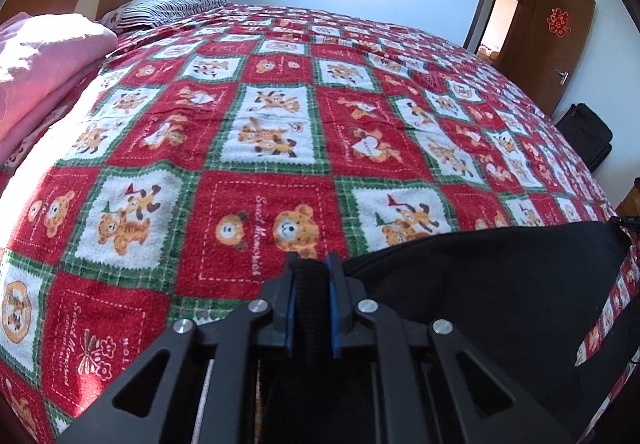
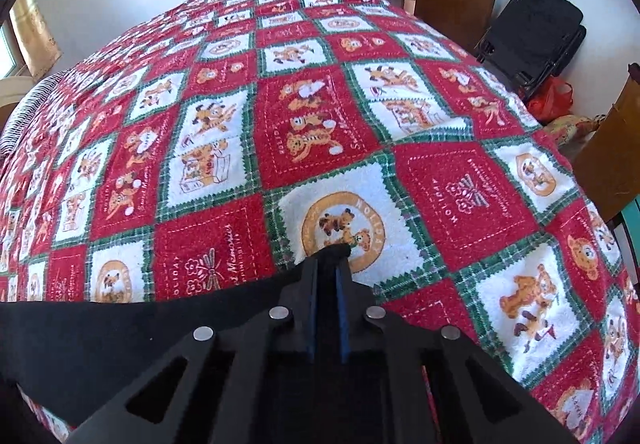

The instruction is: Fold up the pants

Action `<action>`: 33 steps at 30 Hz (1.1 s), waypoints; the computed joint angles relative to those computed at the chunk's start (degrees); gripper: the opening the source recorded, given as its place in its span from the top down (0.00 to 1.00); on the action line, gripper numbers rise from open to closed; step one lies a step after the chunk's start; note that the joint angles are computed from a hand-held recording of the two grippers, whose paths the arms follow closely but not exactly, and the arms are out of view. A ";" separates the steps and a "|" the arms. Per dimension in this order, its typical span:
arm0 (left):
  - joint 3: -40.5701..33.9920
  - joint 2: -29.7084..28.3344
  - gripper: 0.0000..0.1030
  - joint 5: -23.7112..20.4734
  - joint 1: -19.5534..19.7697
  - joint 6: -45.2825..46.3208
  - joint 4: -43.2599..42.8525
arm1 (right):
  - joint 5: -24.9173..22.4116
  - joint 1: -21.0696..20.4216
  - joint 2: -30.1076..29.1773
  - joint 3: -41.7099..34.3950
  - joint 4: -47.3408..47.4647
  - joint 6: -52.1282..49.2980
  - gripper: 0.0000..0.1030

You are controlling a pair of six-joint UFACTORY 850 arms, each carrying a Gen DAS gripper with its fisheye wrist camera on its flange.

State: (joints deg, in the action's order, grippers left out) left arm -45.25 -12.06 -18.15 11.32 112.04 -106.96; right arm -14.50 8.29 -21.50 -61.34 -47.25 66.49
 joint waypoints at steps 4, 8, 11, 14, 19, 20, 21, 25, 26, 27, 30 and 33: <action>0.46 0.98 0.88 -1.37 0.80 0.39 -0.69 | -0.11 1.17 3.65 2.57 -11.20 11.03 0.93; 1.17 2.05 0.88 -3.18 1.61 0.84 -1.30 | 0.43 1.74 7.38 5.20 -20.26 20.41 0.93; 1.87 3.02 0.88 -4.60 2.04 2.30 -2.38 | 0.38 2.22 10.71 7.90 -28.14 28.36 0.93; 2.73 4.18 0.88 -5.81 2.42 3.97 -3.51 | 0.40 2.73 14.13 10.88 -34.95 35.30 0.93; 4.61 6.42 0.88 -8.33 3.66 6.03 -4.97 | -0.17 3.80 20.78 16.73 -46.77 47.27 0.93; 5.05 6.88 0.88 -9.11 3.98 6.26 -5.14 | -0.38 4.02 22.10 17.91 -48.65 49.33 0.93; 5.44 7.34 0.88 -9.72 4.27 6.54 -5.33 | -0.65 4.30 23.59 19.22 -50.57 51.43 0.93; 7.46 9.67 0.88 -12.32 5.44 7.41 -6.10 | -1.76 5.25 28.13 23.51 -55.35 57.03 0.93; 8.08 10.40 0.88 -12.98 5.78 7.69 -6.30 | -1.90 5.40 29.57 24.87 -56.44 58.70 0.93; 8.75 11.11 0.88 -13.82 6.21 7.72 -6.29 | -2.05 5.52 30.66 25.93 -57.33 60.06 0.93; 11.05 13.38 0.88 -16.14 7.58 8.25 -6.01 | -2.45 5.78 33.86 29.19 -59.48 63.37 0.93; 13.54 15.47 0.88 -18.23 9.11 8.43 -5.30 | -3.01 6.25 36.86 32.26 -59.98 64.80 0.93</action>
State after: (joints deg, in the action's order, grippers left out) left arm -31.70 3.41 -36.38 20.43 120.48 -112.26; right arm -17.51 14.54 15.36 -29.08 -107.23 131.30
